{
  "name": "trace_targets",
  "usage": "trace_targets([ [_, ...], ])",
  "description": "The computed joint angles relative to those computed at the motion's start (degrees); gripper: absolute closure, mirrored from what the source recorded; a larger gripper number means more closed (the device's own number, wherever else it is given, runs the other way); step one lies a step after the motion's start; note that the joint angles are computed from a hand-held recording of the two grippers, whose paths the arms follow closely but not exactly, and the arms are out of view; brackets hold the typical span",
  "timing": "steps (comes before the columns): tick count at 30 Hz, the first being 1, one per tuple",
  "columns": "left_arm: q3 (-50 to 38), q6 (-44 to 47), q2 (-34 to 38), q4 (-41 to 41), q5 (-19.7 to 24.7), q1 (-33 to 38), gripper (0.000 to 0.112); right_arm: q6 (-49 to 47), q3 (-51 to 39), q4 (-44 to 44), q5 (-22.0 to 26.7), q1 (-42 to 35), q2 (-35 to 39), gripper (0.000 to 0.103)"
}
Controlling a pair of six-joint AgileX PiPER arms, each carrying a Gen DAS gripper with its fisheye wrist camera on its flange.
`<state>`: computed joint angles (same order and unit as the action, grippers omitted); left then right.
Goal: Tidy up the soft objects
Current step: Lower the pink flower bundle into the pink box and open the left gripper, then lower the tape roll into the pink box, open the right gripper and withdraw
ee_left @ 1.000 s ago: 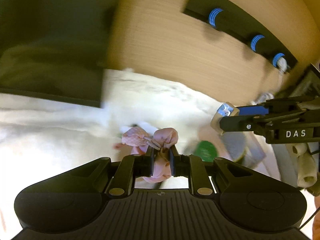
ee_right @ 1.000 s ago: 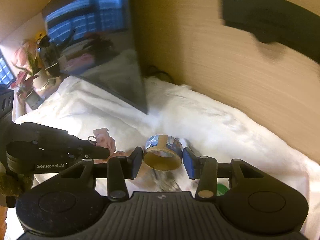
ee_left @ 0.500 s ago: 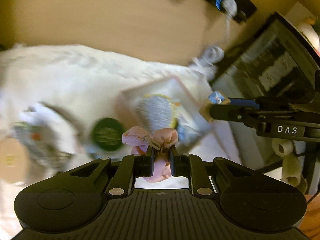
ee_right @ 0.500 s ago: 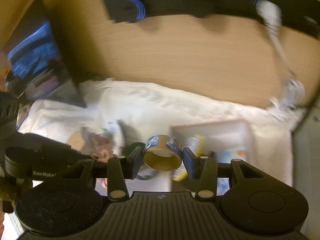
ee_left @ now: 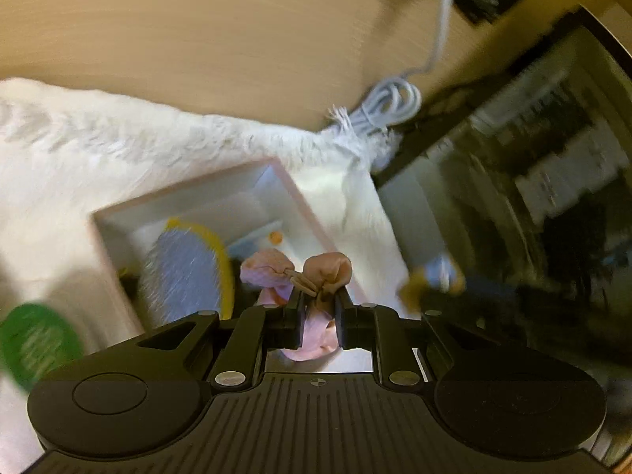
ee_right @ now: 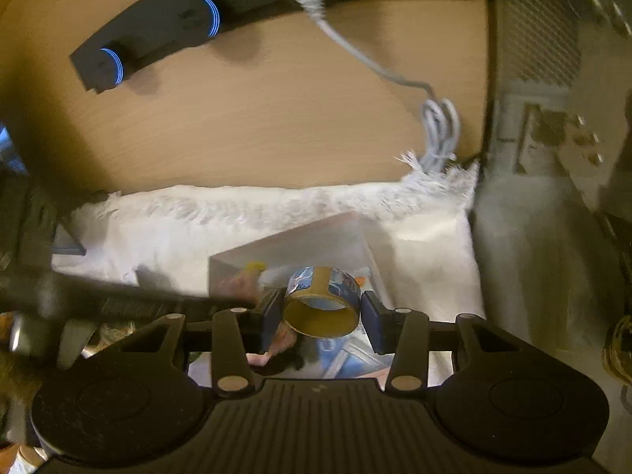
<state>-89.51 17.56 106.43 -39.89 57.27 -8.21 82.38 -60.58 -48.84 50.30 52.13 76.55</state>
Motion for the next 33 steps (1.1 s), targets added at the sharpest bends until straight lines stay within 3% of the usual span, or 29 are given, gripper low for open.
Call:
trace_targets([
  [3, -6.2, -2.3, 7.6, -3.0, 1.7, 0.1, 0.086, 0.4, 3.1, 0.5, -3.4, -2.5, -1.1, 0.059],
  [5, -9.6, -6.2, 10.7, 1.7, 0.8, -1.5, 0.085, 1.2, 4.0, 0.6, -4.5, -3.3, -1.0, 0.059],
  [7, -9.3, -7.5, 10.8, 6.0, -2.9, -3.0, 0.087, 2.0, 5.1, 0.9, -5.8, -3.7, -1.1, 0.059],
  [13, -3.2, -2.2, 6.1, -1.7, -10.4, -1.3, 0.086, 0.2, 5.4, 2.2, -10.5, -6.0, 2.6, 0.059],
  [17, -2.2, 2.2, 2.9, -1.6, -7.1, -0.1, 0.086, -3.0, 3.5, 5.2, -14.4, -8.8, 8.2, 0.059],
  [23, 4.8, 5.8, -4.9, 0.2, -4.9, 2.8, 0.086, -11.6, -5.0, 11.8, -15.2, -13.5, 21.0, 0.058],
  [25, 6.5, 6.3, -7.2, 1.4, -3.4, 4.9, 0.086, -12.5, -7.5, 12.2, -14.1, -13.4, 23.4, 0.058],
  [31, 12.2, 7.4, -12.7, 7.5, -3.7, 8.6, 0.086, -15.2, -19.0, 11.0, -1.7, -10.8, 33.3, 0.057],
  [33, 13.7, 9.2, -13.5, 6.5, -2.9, 11.1, 0.086, -13.1, -18.6, 9.1, -2.2, -10.3, 33.5, 0.055],
])
